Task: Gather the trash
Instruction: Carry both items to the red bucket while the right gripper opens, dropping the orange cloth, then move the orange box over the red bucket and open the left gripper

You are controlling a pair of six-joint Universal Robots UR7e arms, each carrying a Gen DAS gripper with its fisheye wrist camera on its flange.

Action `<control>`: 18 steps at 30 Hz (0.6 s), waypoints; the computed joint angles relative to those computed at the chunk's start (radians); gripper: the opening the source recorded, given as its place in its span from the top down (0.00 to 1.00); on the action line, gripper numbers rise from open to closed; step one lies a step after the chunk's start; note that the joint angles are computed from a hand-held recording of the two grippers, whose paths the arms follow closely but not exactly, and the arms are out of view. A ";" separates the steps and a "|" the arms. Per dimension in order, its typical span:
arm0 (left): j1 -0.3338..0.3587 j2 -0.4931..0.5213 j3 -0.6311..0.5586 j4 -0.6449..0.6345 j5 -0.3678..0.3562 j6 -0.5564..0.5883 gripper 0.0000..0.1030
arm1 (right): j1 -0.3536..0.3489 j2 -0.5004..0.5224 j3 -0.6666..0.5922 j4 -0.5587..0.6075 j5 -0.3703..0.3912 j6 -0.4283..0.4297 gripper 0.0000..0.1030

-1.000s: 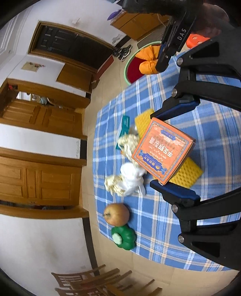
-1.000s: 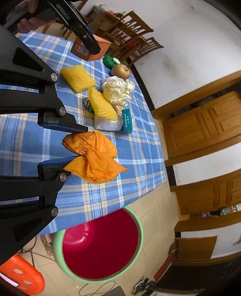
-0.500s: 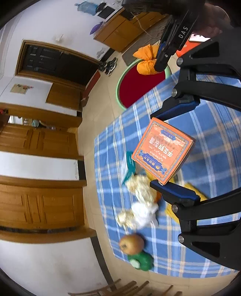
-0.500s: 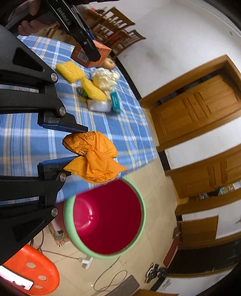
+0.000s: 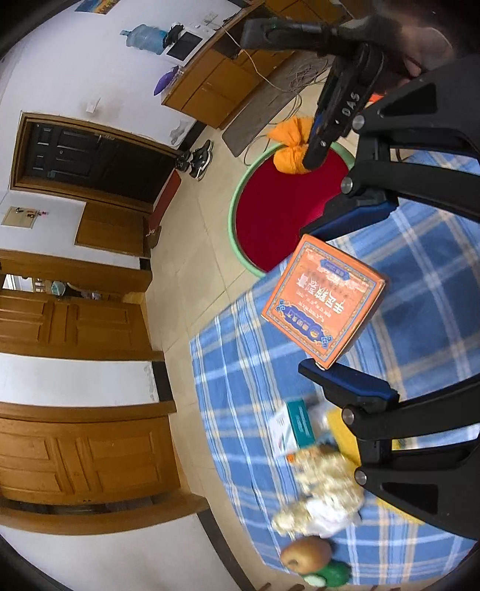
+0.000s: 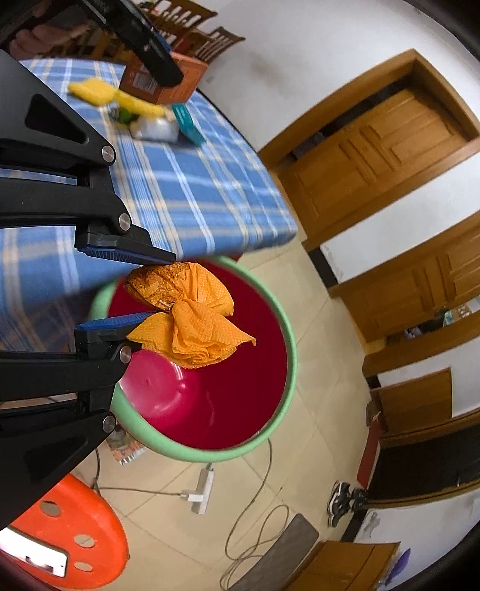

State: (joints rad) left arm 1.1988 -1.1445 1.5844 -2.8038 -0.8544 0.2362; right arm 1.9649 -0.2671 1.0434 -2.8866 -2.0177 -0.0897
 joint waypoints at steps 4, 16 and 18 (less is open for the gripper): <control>0.012 0.039 -0.040 0.009 -0.024 0.000 0.37 | -0.016 0.018 -0.029 0.019 -0.009 0.012 0.74; 0.038 0.103 -0.117 0.049 -0.041 -0.007 0.37 | -0.038 0.042 -0.088 0.034 -0.004 0.048 0.47; 0.038 0.107 -0.119 0.054 -0.043 -0.011 0.37 | -0.039 0.035 -0.080 0.020 -0.001 0.051 0.41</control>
